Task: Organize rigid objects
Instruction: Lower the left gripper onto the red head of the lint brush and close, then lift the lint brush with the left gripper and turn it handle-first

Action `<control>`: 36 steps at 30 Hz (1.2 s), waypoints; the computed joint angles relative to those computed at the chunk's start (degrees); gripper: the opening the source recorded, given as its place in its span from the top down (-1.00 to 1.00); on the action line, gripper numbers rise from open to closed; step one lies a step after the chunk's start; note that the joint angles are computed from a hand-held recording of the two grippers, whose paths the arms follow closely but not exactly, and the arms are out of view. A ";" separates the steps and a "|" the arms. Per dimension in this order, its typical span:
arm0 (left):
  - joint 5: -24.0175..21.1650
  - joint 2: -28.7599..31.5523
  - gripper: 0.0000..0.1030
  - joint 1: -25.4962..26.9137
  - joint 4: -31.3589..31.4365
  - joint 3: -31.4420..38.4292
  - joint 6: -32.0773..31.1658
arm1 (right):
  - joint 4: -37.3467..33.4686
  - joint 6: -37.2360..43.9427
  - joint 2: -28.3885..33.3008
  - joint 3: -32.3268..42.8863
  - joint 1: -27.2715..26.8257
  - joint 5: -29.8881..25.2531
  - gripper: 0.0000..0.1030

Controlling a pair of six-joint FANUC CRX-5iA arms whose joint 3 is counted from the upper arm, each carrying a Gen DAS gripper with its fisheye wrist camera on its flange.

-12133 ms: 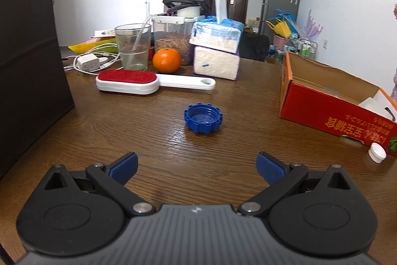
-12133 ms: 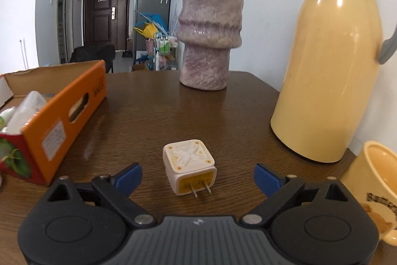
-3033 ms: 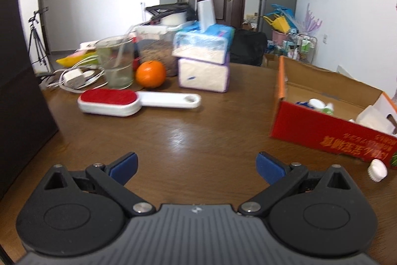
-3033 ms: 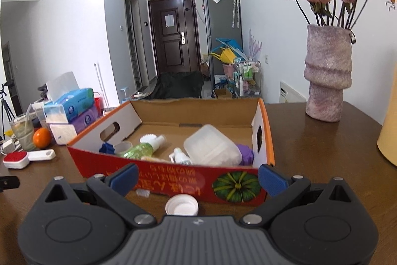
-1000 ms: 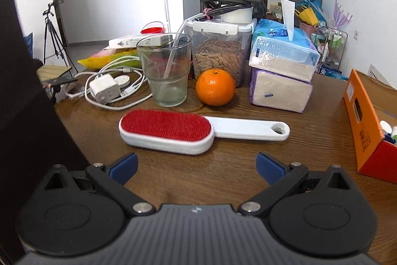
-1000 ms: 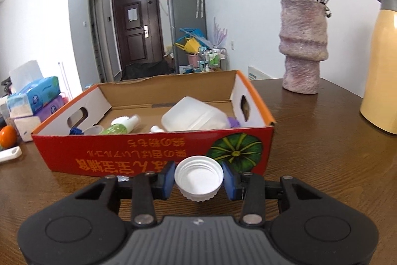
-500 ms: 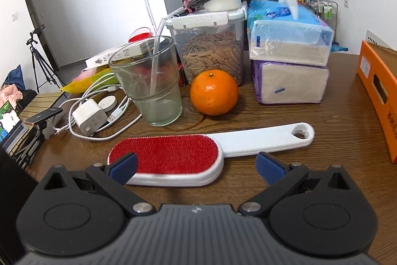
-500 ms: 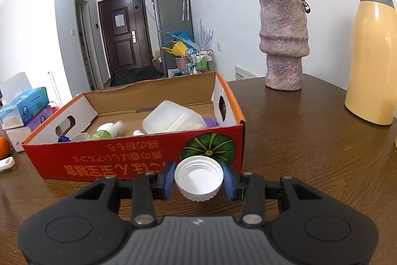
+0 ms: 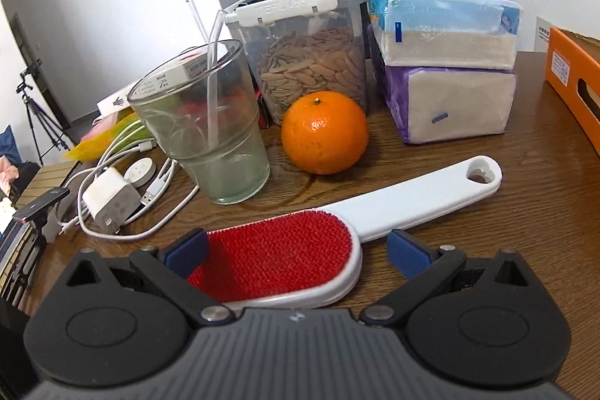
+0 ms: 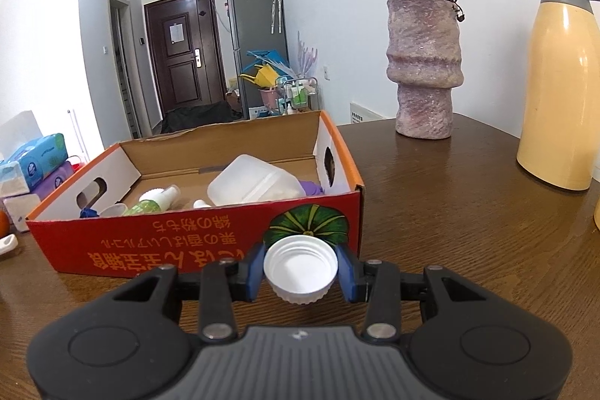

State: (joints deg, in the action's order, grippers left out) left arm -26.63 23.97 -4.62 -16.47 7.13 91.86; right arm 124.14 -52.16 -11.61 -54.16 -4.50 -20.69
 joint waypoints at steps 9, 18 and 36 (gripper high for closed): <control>4.03 -2.65 -0.45 0.17 0.40 -4.19 -6.48 | -0.63 0.59 0.07 -0.04 0.49 -0.31 0.24; 8.78 -8.39 0.48 1.16 12.17 -13.65 -20.11 | 2.72 -1.95 -0.70 -0.03 -0.78 0.92 0.24; 4.66 -2.96 -0.99 -0.95 2.19 -4.53 -14.46 | 7.10 -5.73 -1.22 0.35 -2.97 3.33 0.23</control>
